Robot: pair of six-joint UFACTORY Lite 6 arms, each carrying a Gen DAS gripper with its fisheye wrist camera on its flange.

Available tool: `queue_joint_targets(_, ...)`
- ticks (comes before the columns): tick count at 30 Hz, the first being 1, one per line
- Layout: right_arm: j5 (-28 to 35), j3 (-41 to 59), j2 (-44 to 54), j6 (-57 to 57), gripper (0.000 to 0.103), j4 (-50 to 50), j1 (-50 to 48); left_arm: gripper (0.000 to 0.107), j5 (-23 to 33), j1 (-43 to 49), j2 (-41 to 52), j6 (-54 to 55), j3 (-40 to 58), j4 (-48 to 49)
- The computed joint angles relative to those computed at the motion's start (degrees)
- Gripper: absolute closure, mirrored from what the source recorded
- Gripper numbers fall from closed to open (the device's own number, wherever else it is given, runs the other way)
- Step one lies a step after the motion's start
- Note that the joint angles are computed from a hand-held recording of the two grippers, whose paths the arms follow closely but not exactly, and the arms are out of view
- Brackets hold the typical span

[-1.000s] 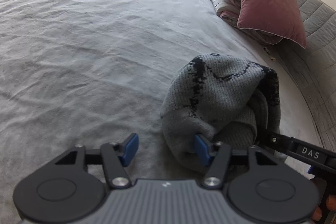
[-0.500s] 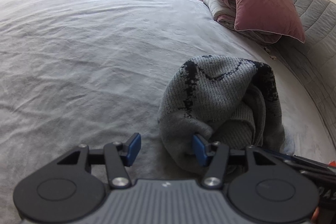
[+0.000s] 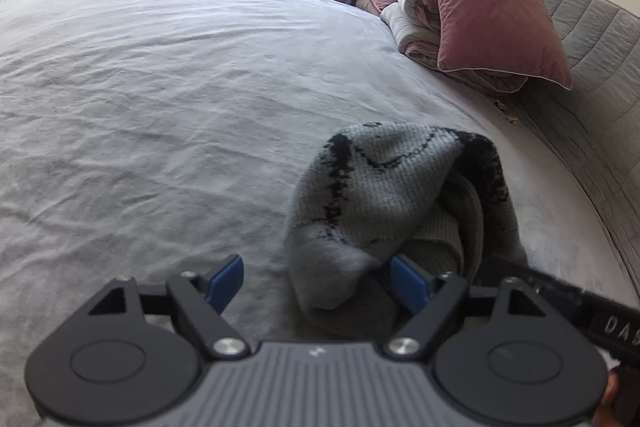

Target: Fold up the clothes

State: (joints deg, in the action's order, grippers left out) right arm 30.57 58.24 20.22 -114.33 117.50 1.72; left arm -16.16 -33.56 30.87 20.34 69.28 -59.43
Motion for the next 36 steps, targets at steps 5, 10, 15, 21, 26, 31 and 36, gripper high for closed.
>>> queue_joint_targets(5, -0.65, 4.90, 5.38, 0.88, 0.060, 0.81, -0.28, 0.028, 1.52, -1.15, 5.91, 8.30, 5.97, -8.70)
queue_joint_targets(10, -3.10, 8.71, 10.48, -3.12, 0.088, 4.97, 1.68, 0.049, -0.39, -1.99, 8.88, 8.30, 7.82, -8.77)
queue_joint_targets(15, -6.11, 5.24, 6.55, -18.36, 0.098, 20.51, 2.62, 0.098, -5.01, -2.38, 5.95, -1.36, 3.88, 0.07)
queue_joint_targets(21, -2.28, 1.74, 0.28, -17.00, 0.098, 20.06, -2.06, 0.099, -10.45, -3.31, -1.66, -1.01, -1.87, 1.50)
queue_joint_targets(26, -0.68, 0.47, -3.18, -12.25, 0.098, 15.91, -5.64, 0.100, -12.29, -4.14, -9.63, -2.52, -8.18, 4.86)
queue_joint_targets(31, 1.00, -0.87, -6.42, -8.35, 0.098, 9.88, -9.01, 0.100, -14.21, -6.47, -19.14, -1.86, -15.80, 6.48)
queue_joint_targets(36, 4.23, -4.06, -9.60, -2.71, 0.098, 0.15, -13.49, 0.100, -10.52, -7.74, -29.02, -7.74, -24.10, 13.25)
